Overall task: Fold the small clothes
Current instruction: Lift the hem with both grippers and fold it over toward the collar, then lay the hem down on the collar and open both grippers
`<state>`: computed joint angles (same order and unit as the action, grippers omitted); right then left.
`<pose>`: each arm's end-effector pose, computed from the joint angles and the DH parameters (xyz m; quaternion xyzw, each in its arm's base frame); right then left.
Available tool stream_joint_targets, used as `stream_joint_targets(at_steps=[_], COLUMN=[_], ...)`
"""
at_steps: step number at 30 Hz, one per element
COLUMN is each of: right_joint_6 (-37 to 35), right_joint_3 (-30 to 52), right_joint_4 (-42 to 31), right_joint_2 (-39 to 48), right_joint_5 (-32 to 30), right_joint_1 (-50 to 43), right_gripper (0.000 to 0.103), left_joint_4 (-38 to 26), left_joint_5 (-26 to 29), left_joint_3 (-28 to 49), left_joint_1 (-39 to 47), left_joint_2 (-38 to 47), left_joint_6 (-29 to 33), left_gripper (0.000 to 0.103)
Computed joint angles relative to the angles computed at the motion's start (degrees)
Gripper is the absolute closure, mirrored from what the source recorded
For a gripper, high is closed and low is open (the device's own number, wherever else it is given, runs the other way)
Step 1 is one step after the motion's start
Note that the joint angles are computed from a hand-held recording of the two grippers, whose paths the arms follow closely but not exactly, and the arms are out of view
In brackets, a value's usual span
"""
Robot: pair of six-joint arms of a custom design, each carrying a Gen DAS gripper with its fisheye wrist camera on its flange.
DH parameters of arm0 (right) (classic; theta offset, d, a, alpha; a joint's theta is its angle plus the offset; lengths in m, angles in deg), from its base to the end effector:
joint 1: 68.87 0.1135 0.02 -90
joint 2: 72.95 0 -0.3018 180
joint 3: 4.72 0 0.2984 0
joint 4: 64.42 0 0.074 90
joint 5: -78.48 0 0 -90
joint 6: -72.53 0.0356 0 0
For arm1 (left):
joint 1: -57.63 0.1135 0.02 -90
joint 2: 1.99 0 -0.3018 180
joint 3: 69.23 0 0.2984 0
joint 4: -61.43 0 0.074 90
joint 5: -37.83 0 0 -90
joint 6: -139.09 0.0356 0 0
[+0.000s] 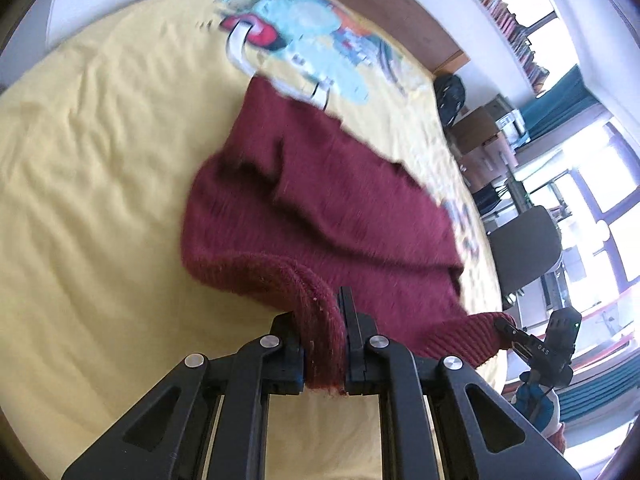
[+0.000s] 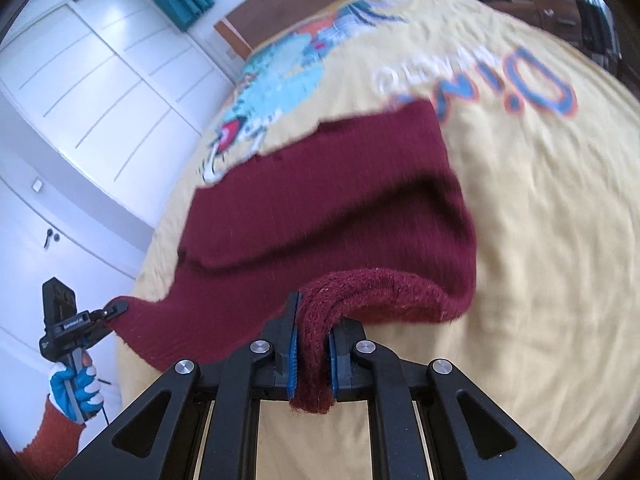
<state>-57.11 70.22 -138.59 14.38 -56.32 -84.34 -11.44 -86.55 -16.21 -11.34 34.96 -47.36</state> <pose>0.2990 -0.0567 0.2519 -0.2047 0.9013 0.3249 0.2008 0.0626 -0.1068 0.2910 -0.2995 0.8693 -0.2348 0.3156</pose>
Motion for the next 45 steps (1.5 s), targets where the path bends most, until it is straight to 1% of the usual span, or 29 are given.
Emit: stream_joint_targets(at_steps=[2,3,4,5,9,12,15,22,26,31,35,37,38,39,40,42,44,45], right_joint_6=[2.59,4.25,6.46,8.13,16.58,21.16,25.23,31.86,34.05,36.16,38.00,38.34,38.64,38.88,38.94,38.65,38.63,38.50], right_joint_3=[3.14,4.37,5.51,6.66,11.49,14.53,17.26,22.27,24.86,27.30,28.33,28.95,29.06,29.39,29.57,30.81,31.37,31.70], right_joint_4=[0.94,1.89,3.33,4.42,9.72,12.83,15.51,20.03,21.51,22.39,22.45,22.11,22.15,21.98,21.87,20.94,20.67,20.51], right_joint_2=[1.11,1.69,2.28,3.08,7.58,11.27,15.12,23.71,28.07,32.16,34.17,34.89,35.09,35.30,35.27,35.37,34.89,34.50], right_joint_5=[-0.78,-0.98,-0.99,-1.03,-0.21,1.22,2.79,7.21,10.13,11.69,11.02,10.65,10.16,9.46,9.30,9.40,10.19,10.82], right_joint_1=[1.17,1.92,2.92,3.54,6.71,8.57,10.36,14.52,16.45,17.64,17.58,17.54,17.51,17.43,17.41,17.51,17.74,17.78], right_gripper=[0.092,0.092,0.092,0.092,0.092,0.092,0.092,0.092,0.090,0.089,0.081,0.075,0.067,0.061,0.058,0.049,0.044,0.043], left_joint_4=[2.18,3.91,5.19,7.29,12.70,16.91,20.89,29.50,32.18,35.88,37.60,38.05,38.65,38.60,38.95,38.64,37.37,36.12], left_joint_5=[2.48,4.83,6.53,9.42,18.81,25.05,30.16,36.56,37.72,39.42,41.65,42.64,43.51,43.85,44.46,44.78,44.02,42.71], left_joint_3=[0.91,1.50,1.75,2.11,2.59,2.50,1.78,0.19,-0.05,-0.63,-0.90,-1.04,-1.36,-1.15,-1.30,-0.95,0.01,0.77], left_joint_1=[6.42,11.54,14.84,20.00,35.10,44.27,51.54,62.43,65.59,68.27,70.01,70.53,70.98,71.03,71.36,71.40,71.07,70.68], left_joint_2=[-0.53,-0.56,-0.57,-0.43,1.45,4.89,9.21,21.47,28.40,33.85,35.84,35.85,35.69,35.46,35.07,34.19,33.74,33.44], left_joint_6=[7.08,12.22,15.31,19.93,32.53,39.52,44.55,51.09,53.36,54.57,54.41,54.52,54.61,54.39,54.32,53.90,53.88,54.37], left_gripper=[0.093,0.093,0.093,0.093,0.093,0.093,0.093,0.093,0.092,0.092,0.087,0.080,0.078,0.074,0.070,0.065,0.062,0.058])
